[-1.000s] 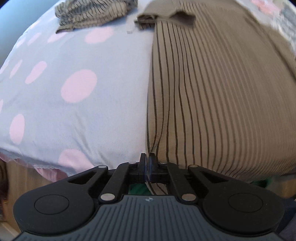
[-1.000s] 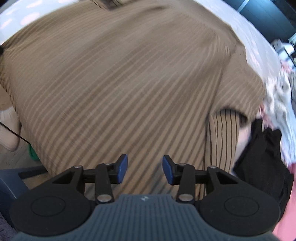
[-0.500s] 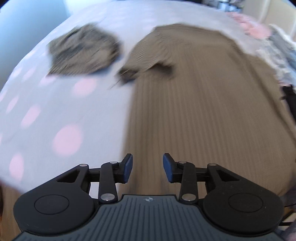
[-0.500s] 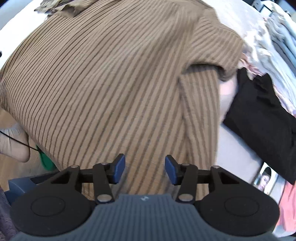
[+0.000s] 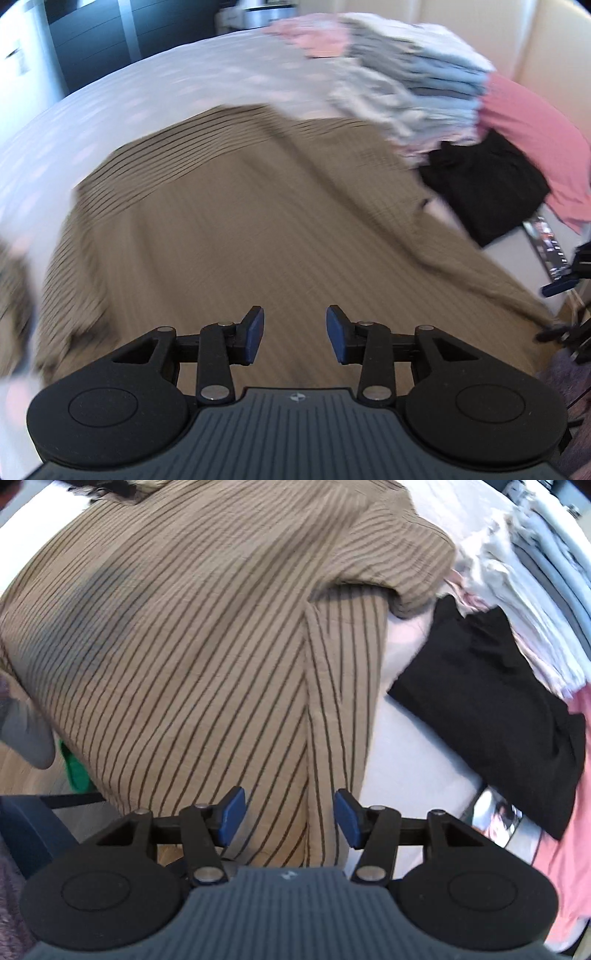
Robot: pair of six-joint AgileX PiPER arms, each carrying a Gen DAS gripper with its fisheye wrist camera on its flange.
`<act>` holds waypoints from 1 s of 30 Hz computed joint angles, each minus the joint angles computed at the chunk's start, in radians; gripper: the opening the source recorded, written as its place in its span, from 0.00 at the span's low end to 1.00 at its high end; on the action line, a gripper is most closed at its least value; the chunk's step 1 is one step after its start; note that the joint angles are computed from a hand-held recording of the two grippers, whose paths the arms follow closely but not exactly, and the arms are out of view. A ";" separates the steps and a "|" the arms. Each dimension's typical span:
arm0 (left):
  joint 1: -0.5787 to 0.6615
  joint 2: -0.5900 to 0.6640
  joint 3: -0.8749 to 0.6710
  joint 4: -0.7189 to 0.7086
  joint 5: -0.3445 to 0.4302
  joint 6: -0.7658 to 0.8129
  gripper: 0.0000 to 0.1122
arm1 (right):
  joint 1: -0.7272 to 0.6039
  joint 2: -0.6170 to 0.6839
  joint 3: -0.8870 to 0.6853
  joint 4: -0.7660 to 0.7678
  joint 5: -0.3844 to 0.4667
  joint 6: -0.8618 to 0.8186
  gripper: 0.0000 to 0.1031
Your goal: Fold clothes
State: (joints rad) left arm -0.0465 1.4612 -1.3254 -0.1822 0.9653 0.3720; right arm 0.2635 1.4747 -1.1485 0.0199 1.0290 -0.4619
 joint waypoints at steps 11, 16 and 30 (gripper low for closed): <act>-0.261 0.366 -0.224 -0.048 -0.216 0.040 0.34 | -0.067 0.147 -0.068 0.001 -0.310 0.119 0.51; -0.316 0.488 -0.310 0.007 -0.262 0.056 0.34 | -0.097 0.210 -0.062 0.007 -0.414 0.119 0.40; -0.279 0.638 -0.445 -0.093 -0.308 0.180 0.14 | -0.122 0.392 -0.213 0.077 -0.550 -0.280 0.43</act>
